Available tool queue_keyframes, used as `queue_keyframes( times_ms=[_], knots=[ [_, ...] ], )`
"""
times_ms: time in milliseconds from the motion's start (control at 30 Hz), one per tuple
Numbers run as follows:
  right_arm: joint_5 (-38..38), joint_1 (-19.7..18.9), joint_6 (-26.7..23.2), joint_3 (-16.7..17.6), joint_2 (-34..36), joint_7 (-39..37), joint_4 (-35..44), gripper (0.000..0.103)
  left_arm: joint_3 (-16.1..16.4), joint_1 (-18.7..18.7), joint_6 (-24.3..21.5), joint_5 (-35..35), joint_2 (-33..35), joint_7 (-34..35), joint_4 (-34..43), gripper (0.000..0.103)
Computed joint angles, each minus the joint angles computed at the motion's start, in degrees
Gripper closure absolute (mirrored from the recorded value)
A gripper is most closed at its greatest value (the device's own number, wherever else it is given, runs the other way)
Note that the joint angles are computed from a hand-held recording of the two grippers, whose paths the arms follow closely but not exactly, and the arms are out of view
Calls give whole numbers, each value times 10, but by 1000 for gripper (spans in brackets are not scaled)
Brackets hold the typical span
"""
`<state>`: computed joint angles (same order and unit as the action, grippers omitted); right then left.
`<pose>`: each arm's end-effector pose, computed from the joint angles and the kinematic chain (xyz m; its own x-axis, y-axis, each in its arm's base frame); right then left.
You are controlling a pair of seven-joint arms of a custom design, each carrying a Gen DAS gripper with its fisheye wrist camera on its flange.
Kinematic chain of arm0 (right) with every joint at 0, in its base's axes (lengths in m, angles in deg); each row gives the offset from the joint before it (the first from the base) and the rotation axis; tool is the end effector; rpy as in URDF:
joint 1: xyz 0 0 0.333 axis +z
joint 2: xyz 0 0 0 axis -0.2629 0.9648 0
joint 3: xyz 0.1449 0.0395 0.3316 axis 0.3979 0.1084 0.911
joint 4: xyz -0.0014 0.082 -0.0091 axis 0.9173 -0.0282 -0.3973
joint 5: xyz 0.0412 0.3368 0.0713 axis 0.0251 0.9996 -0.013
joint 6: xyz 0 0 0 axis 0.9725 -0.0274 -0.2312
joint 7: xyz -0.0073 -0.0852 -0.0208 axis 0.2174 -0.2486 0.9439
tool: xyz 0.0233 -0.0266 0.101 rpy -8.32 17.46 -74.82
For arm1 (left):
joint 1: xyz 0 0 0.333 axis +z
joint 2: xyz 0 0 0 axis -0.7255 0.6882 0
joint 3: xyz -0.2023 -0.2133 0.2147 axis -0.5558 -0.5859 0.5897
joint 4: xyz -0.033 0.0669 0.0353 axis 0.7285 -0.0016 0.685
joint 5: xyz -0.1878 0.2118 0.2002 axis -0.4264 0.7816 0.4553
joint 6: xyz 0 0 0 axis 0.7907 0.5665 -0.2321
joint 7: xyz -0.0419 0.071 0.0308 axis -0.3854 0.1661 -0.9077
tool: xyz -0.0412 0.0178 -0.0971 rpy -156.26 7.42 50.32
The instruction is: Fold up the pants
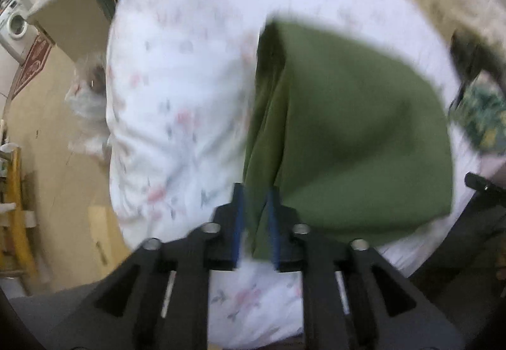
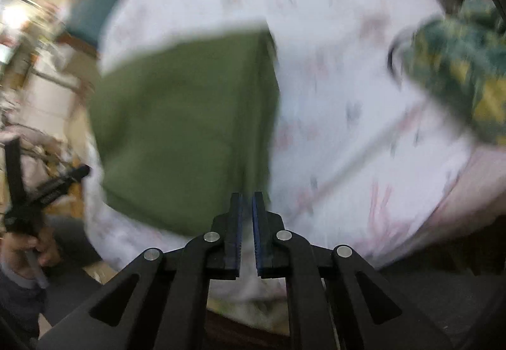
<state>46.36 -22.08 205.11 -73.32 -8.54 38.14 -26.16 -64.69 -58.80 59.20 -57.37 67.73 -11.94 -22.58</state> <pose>0.5965 -0.0455 0.4339 0.1083 -0.8976 -0.4274 -0.9731 -0.0079 -0.2301 0.5792 -0.1933 0.4759 0.0499 -0.9964 0.0684 -0.9440 -0.0694 -0.3225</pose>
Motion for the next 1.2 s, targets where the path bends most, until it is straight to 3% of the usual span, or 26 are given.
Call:
queue_keyframes(
  times_ms=[167, 233, 267, 300, 333, 367, 467, 633, 700, 733, 767, 800, 867, 900, 933, 1033, 1200],
  knots=[
    [83, -6, 24, 14, -6, -65, -3, 93, 16, -12, 70, 71, -12, -44, -20, 83],
    [81, 3, 41, 12, 1, -60, 2, 90, 7, -10, 72, 52, 1, -39, -5, 63],
    [82, 5, 49, 12, 7, -56, 6, 82, 5, -9, 69, 42, 12, -36, 9, 42],
    [73, 8, 51, 10, 15, -40, 16, 44, 8, -16, 68, 45, 22, -46, 24, 19],
    [67, 11, 52, 9, 13, -23, 15, 8, 14, -19, 68, 47, 34, -53, 41, 12],
    [73, 9, 59, 9, 25, -7, 27, 4, 19, -21, 73, 49, 42, -61, 47, 6],
    [49, -3, 49, 10, 76, 27, 87, 5, 26, -23, 46, 44, 94, -55, 116, 5],
    [88, -62, -120, 57, 203, 77, 234, 5, -76, 72, -31, -168, 191, 133, 202, 5],
    [57, -53, -132, 57, 220, 76, 245, 7, -76, 74, -47, -205, 203, 146, 200, 4],
    [37, -51, -156, 60, 231, 68, 256, 13, -73, 71, -47, -216, 203, 153, 194, 6],
    [20, -47, -169, 65, 236, 48, 255, 16, -71, 64, -35, -219, 200, 171, 182, 17],
    [14, -43, -153, 70, 227, 17, 237, 22, -68, 58, -32, -220, 199, 190, 180, 34],
    [5, -32, -103, 73, 211, -40, 203, 35, -56, 36, -29, -200, 198, 226, 180, 55],
    [14, -35, -101, 75, 214, -39, 204, 48, -63, 42, -25, -218, 198, 242, 177, 71],
    [31, -44, -110, 80, 219, -37, 210, 66, -63, 42, -21, -229, 196, 248, 174, 74],
    [44, -44, -92, 88, 195, -85, 186, 82, -54, 32, -5, -241, 183, 254, 162, 88],
    [109, -48, -82, 94, 177, -109, 206, 86, -56, 47, 45, -294, 148, 254, 158, 90]
  ],
)
